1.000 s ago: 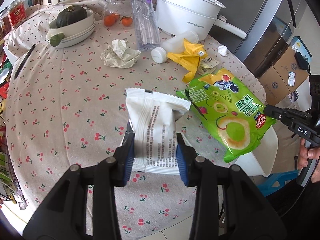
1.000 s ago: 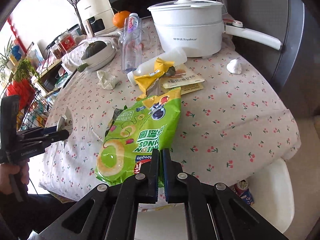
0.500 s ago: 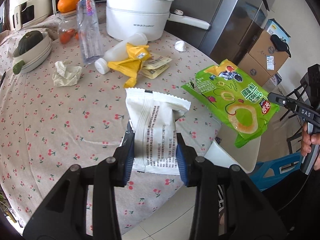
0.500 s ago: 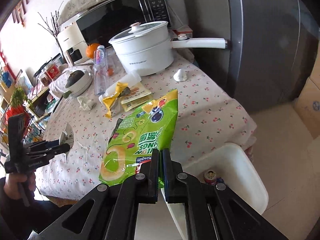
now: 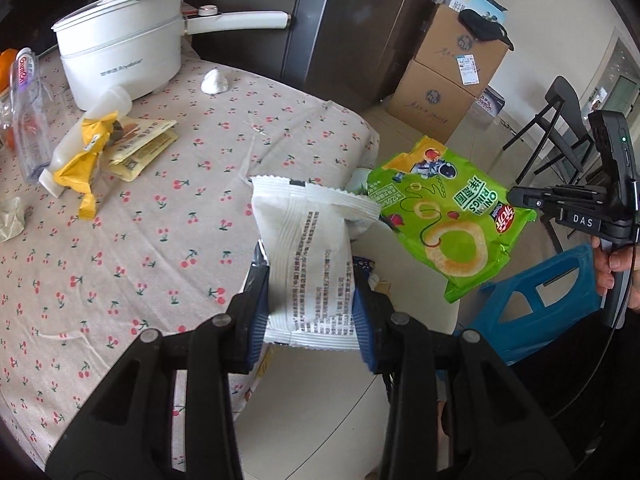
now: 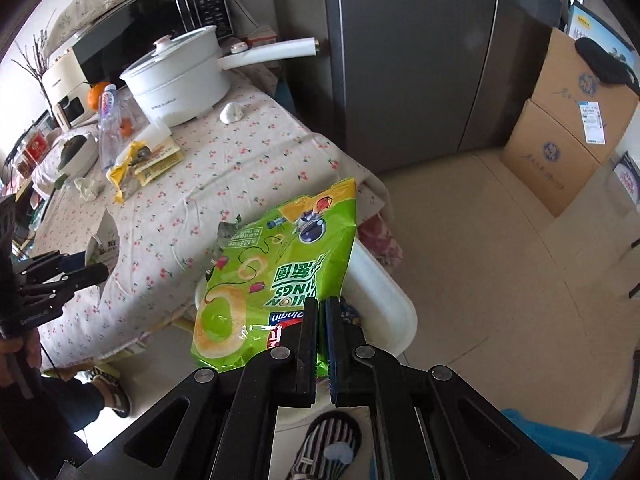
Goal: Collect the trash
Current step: 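Carry both items to the basin and open both tools to drop them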
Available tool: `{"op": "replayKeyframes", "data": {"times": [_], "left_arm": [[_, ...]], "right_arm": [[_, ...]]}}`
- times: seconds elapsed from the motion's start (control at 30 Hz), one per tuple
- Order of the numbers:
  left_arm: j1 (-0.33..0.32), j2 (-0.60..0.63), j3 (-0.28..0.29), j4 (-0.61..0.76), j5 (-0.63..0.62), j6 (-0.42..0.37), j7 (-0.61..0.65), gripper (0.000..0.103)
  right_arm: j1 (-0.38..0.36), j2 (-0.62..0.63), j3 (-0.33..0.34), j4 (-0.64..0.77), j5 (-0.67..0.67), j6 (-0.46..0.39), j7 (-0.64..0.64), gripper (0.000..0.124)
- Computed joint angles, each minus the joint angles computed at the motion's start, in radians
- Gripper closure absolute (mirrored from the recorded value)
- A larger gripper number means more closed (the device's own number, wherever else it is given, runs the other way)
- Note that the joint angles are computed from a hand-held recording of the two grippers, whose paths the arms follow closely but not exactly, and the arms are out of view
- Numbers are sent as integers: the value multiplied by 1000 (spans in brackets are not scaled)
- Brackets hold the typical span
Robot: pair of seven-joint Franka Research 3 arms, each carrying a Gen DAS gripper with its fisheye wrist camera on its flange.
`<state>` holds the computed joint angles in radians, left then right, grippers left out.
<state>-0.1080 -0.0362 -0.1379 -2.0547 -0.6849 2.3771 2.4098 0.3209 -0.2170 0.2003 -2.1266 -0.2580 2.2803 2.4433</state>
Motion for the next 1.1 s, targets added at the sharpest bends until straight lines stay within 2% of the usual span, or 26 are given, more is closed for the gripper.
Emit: {"op": "replayKeyframes", "data": {"times": [0.17, 0.43, 0.53, 0.6, 0.8, 1.03, 1.1], "left_arm": [[-22, 2, -17, -9, 2, 5, 10, 63], [-39, 17, -28, -10, 30, 8, 8, 63], [-41, 30, -34, -4, 35, 10, 1, 63], [-44, 44, -41, 3, 41, 13, -3, 63], [-55, 83, -68, 21, 57, 11, 2, 63], [-63, 132, -102, 45, 49, 19, 25, 62], [-63, 144, -108, 52, 48, 31, 25, 56]], "right_arm": [[9, 50, -16, 12, 36, -55, -60, 119], [31, 138, -49, 36, 110, -19, -115, 116], [31, 146, -62, 33, 150, -2, -121, 101], [29, 135, -64, 25, 136, 12, -112, 82], [13, 97, -63, 2, 111, 36, -76, 74], [-14, 74, -62, -14, 98, 51, -40, 69], [-20, 72, -62, -15, 95, 48, -36, 69]]}}
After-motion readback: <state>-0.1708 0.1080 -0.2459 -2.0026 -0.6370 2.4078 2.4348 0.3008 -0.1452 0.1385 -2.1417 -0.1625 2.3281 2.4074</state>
